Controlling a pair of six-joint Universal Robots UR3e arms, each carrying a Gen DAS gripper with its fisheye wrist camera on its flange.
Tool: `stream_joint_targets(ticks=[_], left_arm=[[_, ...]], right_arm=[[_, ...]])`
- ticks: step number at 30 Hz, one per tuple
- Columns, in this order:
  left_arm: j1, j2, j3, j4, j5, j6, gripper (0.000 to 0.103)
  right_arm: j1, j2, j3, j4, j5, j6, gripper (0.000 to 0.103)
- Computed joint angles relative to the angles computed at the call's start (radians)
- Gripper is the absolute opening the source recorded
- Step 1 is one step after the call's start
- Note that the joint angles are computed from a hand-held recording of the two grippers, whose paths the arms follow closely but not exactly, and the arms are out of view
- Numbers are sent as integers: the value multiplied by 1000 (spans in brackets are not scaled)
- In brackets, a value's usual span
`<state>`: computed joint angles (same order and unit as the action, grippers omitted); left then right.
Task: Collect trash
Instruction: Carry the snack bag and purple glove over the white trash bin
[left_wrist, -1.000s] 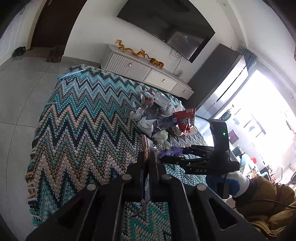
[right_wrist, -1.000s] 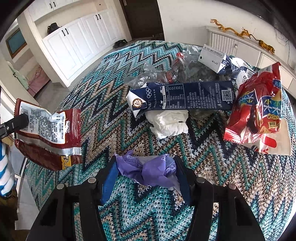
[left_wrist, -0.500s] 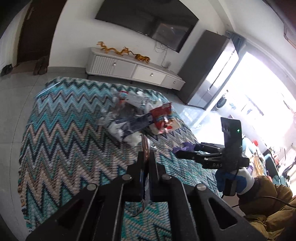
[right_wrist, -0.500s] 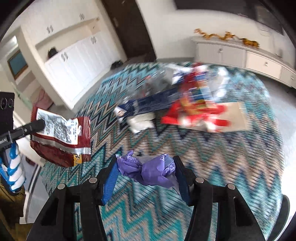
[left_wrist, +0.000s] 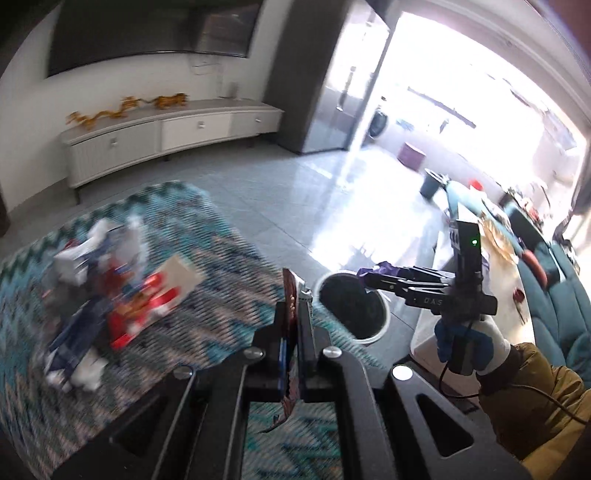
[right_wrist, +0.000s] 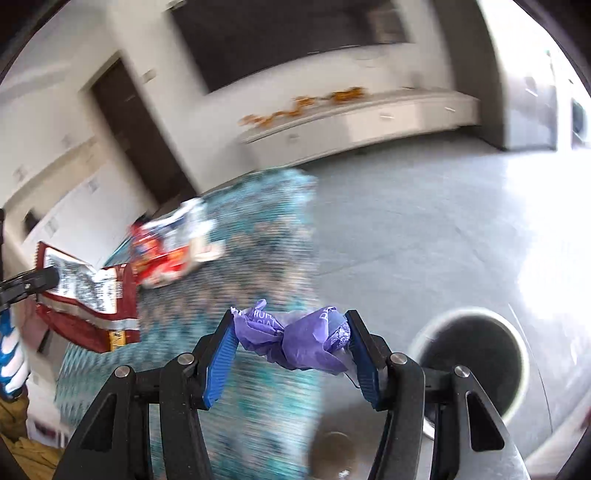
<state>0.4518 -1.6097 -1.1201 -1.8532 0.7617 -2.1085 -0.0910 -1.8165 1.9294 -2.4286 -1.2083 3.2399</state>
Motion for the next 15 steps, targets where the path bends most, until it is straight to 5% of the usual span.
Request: stream_joint_targets(ticks=[8,15], left_arm=[[-535,-354,228,398,197,-426,4],[-777,-915,937,267,323,-623,4]], right_arm=[[-604,-339,317,261,222,-281,56],[-678,-201,412,137,157,-317,57]])
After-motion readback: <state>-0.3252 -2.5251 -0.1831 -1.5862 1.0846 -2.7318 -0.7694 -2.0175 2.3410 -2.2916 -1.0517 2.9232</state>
